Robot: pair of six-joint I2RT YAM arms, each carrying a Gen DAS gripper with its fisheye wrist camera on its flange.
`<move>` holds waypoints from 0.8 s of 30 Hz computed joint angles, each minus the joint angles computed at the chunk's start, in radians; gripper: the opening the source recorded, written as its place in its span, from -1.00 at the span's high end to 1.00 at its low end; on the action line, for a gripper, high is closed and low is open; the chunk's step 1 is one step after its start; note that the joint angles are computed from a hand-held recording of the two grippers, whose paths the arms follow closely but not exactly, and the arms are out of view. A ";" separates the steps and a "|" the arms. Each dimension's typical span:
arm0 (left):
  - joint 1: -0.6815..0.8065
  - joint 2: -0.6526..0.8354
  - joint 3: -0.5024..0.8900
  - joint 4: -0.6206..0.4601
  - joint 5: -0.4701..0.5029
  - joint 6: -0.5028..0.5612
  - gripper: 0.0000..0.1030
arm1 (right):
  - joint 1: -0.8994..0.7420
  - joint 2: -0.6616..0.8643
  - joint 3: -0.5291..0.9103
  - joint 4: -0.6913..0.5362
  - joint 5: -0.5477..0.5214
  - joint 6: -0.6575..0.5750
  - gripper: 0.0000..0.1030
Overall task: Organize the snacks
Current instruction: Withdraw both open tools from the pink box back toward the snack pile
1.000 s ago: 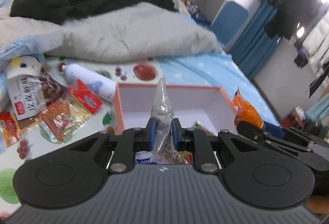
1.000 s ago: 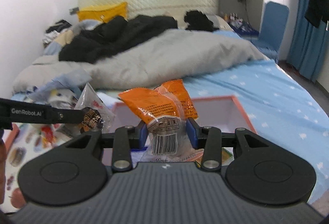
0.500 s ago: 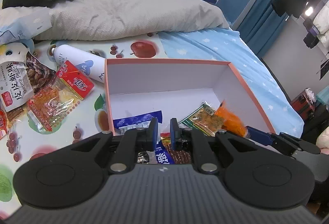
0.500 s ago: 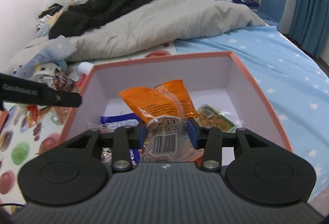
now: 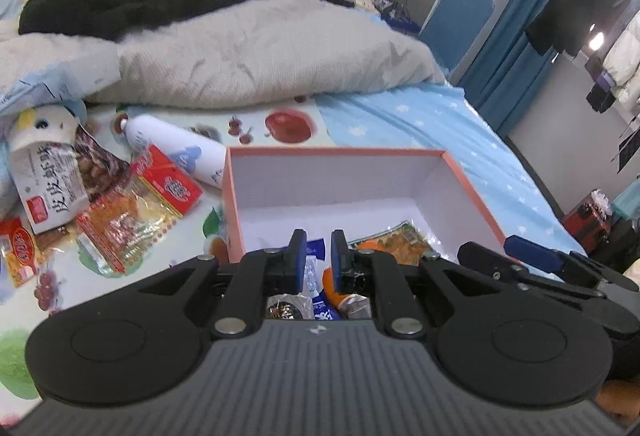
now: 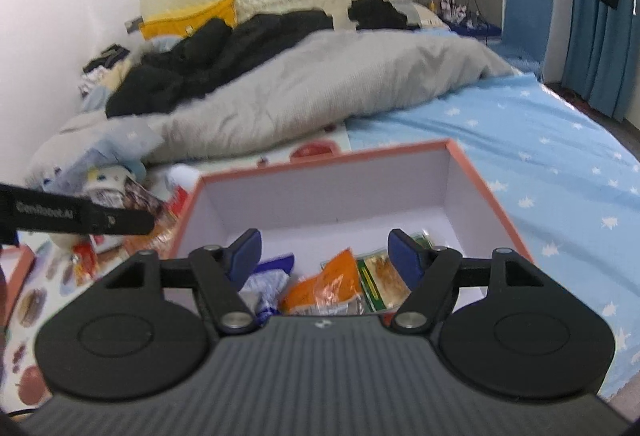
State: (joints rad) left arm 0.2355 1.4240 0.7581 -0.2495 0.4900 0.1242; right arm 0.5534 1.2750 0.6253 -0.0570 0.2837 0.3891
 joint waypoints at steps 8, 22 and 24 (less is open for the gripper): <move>0.105 -0.133 -0.015 -0.070 0.078 0.070 0.71 | 0.091 -0.066 0.043 -0.023 0.058 -0.002 -0.40; 0.339 -0.281 -0.051 -0.183 0.196 0.264 0.69 | 0.291 -0.070 0.099 -0.020 0.184 0.037 -0.39; 0.379 -0.278 -0.051 -0.203 0.216 0.290 0.69 | 0.320 -0.065 0.097 -0.021 0.198 0.058 -0.39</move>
State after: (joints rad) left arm 0.6144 1.1456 0.7067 -0.4522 0.7062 0.4141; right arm 0.8735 1.2099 0.7225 -0.0785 0.4820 0.4470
